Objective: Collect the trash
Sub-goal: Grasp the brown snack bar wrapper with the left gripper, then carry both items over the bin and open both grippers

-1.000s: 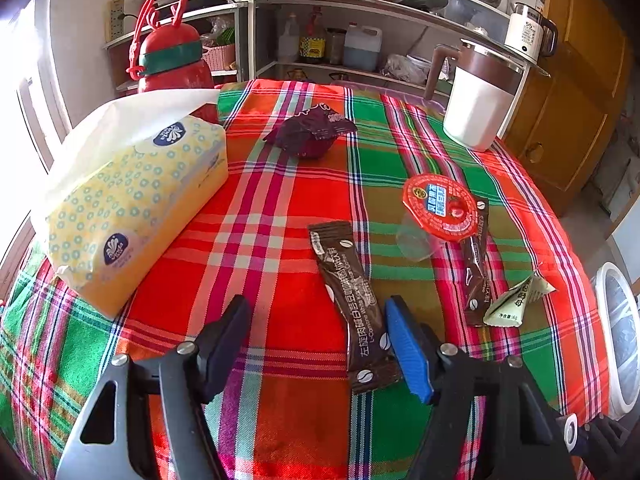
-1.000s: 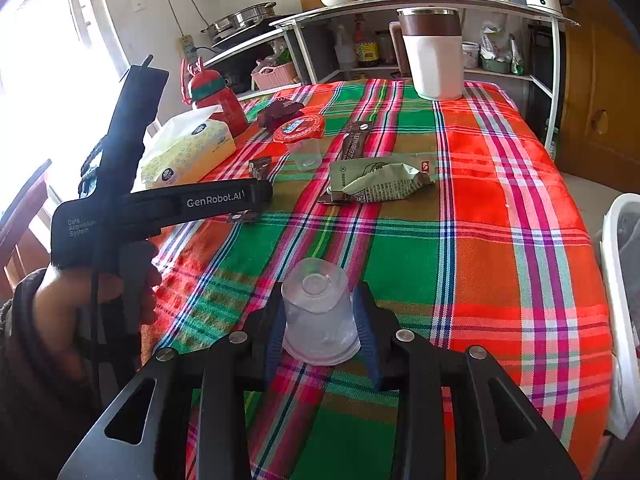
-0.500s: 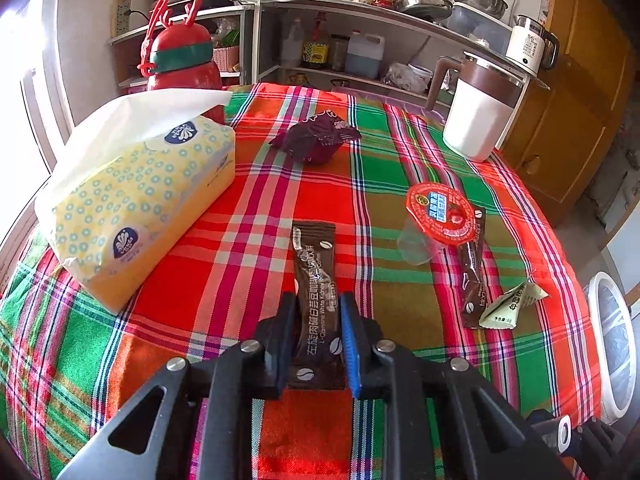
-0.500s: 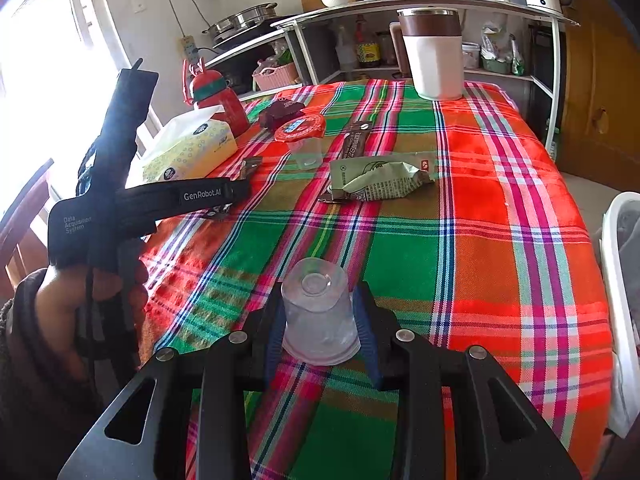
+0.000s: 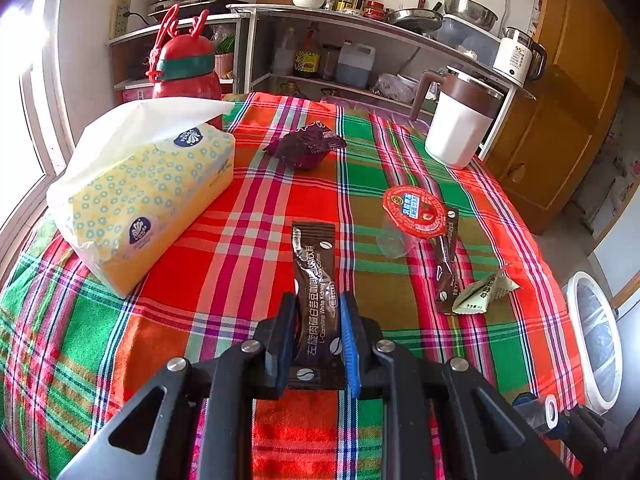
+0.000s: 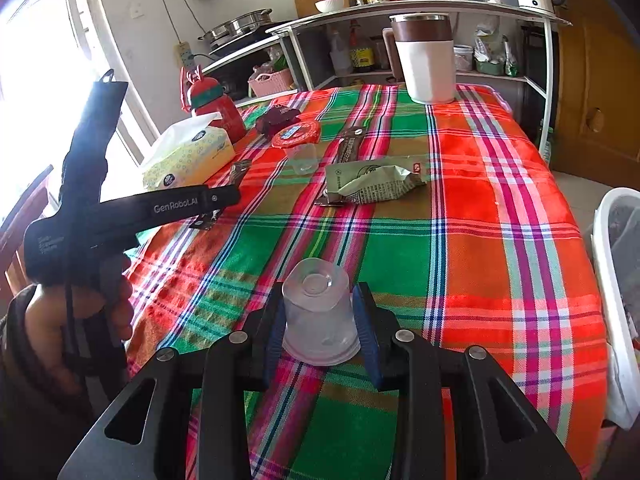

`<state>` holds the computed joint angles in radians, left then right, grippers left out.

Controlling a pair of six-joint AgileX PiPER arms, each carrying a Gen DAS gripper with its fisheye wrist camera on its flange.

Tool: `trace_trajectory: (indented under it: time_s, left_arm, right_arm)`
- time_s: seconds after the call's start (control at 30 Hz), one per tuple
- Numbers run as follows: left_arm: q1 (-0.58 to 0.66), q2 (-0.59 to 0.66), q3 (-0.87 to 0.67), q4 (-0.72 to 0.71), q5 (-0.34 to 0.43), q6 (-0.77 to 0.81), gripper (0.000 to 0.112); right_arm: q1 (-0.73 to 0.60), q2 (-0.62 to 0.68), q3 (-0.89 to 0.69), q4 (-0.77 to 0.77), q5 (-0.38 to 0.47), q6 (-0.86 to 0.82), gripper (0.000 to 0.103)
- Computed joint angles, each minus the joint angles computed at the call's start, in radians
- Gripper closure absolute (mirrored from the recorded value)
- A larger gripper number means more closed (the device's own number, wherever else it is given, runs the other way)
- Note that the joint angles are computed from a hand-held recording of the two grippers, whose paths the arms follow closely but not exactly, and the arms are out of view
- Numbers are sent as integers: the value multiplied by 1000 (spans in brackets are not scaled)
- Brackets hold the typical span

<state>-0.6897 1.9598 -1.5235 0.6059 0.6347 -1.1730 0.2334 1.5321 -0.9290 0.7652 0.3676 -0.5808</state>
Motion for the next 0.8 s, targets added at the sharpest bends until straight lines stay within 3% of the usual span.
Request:
trace_trajectory:
  time_s: [0.37, 0.8]
  left_arm:
    - [-65, -62, 45, 40, -22, -39, 89]
    - [-158, -67, -16, 68, 7, -28, 89]
  right_arm:
    - [-46, -82, 47, 48, -4, -38, 69]
    - [-146, -190, 109, 111, 27, -98, 69]
